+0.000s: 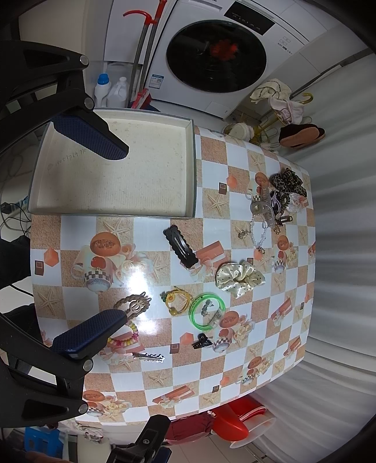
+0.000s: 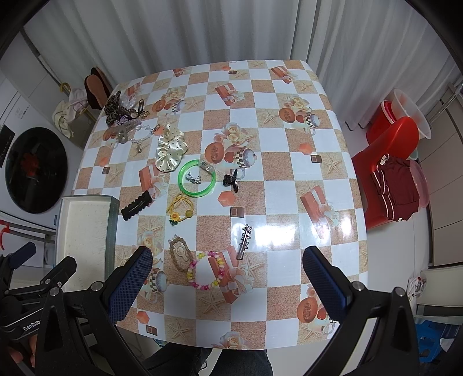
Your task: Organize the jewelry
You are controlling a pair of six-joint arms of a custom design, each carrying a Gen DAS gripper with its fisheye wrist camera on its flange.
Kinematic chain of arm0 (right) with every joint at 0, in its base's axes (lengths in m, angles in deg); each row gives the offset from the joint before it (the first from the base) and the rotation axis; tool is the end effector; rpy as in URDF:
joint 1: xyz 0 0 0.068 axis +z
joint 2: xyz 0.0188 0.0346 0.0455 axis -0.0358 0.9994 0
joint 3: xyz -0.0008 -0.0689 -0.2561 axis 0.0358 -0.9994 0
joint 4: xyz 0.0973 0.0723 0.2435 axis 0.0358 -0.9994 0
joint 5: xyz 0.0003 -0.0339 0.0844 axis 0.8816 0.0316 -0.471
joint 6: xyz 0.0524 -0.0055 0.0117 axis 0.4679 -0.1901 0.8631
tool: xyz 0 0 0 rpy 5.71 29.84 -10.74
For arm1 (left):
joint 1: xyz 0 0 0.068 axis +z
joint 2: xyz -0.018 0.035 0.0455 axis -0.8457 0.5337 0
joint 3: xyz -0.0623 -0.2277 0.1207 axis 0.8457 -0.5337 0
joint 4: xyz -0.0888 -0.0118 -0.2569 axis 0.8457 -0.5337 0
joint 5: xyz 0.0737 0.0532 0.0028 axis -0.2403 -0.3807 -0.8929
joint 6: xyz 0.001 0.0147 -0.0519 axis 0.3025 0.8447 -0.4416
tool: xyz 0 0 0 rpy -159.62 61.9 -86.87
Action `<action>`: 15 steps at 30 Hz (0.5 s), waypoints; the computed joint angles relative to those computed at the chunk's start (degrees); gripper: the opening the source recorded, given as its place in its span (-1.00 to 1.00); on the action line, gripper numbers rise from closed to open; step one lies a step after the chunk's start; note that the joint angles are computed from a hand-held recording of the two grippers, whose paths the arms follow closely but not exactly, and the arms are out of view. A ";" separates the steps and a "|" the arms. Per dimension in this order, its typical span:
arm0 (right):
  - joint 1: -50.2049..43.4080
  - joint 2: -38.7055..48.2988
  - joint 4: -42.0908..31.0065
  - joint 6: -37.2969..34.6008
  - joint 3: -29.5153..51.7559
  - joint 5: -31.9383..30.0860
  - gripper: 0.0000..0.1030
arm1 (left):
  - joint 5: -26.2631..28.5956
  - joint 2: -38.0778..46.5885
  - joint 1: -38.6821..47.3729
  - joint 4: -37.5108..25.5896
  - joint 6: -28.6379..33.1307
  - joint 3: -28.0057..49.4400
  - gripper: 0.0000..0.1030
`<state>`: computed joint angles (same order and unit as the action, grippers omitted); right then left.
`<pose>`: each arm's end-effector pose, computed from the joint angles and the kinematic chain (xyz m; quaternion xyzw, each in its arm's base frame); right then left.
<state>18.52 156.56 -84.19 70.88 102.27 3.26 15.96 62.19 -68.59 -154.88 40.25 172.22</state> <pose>0.1927 0.0623 0.3054 0.3431 0.9228 -0.0259 0.1732 0.3107 -0.0625 0.2997 0.3024 0.9388 -0.0220 0.1633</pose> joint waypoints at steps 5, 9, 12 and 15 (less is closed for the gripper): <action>0.14 0.12 0.02 0.13 0.03 0.06 1.00 | 0.11 -0.28 0.38 -0.29 0.26 -0.06 1.00; 0.23 0.15 0.00 0.27 0.04 0.07 1.00 | 0.09 -0.12 0.34 -0.24 0.24 0.07 1.00; -0.16 0.14 0.09 -0.09 0.05 0.01 1.00 | 0.10 -0.23 0.38 -0.29 0.31 -0.02 1.00; 0.09 0.20 0.05 0.13 0.08 0.06 1.00 | 0.12 -0.22 0.39 -0.30 0.31 0.02 1.00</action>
<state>18.61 156.76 -84.14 71.01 102.35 3.32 16.08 61.97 -68.20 -155.18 40.56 172.24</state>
